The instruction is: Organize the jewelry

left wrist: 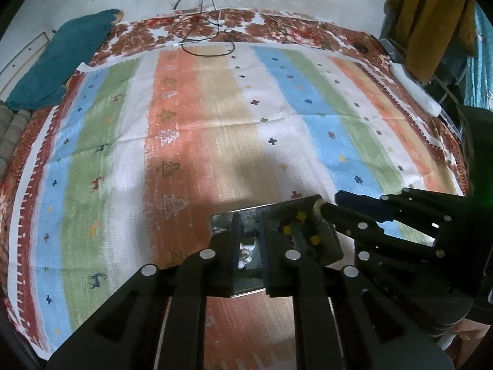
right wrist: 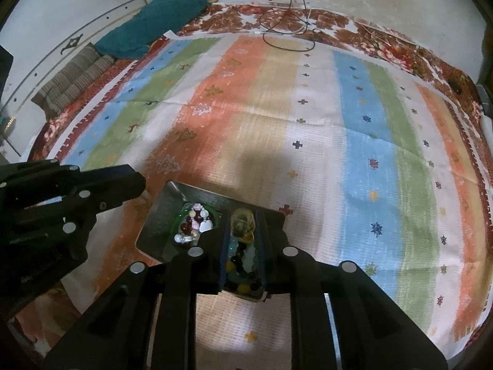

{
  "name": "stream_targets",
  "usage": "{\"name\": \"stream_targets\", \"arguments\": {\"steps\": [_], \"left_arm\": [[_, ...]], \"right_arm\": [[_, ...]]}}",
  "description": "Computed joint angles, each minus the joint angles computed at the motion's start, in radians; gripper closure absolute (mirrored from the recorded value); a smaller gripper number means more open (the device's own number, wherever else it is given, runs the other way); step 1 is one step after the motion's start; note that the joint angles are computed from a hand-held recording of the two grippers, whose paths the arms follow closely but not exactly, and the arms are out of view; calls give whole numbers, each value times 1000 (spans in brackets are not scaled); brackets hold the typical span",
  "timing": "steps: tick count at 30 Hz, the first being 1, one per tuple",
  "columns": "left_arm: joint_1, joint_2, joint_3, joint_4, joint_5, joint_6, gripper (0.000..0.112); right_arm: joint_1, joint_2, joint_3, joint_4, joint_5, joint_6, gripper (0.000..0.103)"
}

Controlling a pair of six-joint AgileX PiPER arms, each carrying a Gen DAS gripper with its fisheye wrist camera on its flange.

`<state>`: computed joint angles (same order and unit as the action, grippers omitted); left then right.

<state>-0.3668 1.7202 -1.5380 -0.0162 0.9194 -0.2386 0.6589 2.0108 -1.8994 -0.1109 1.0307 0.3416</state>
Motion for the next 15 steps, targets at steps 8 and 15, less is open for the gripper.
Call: {"name": "stream_targets", "arguments": {"steps": [8, 15], "left_arm": [[4, -23, 24, 11, -1, -29, 87], [2, -105, 111, 12, -31, -47, 75]], "right_arm": [[-3, -51, 63, -4, -19, 17, 71], [2, -145, 174, -3, -72, 28, 61]]}}
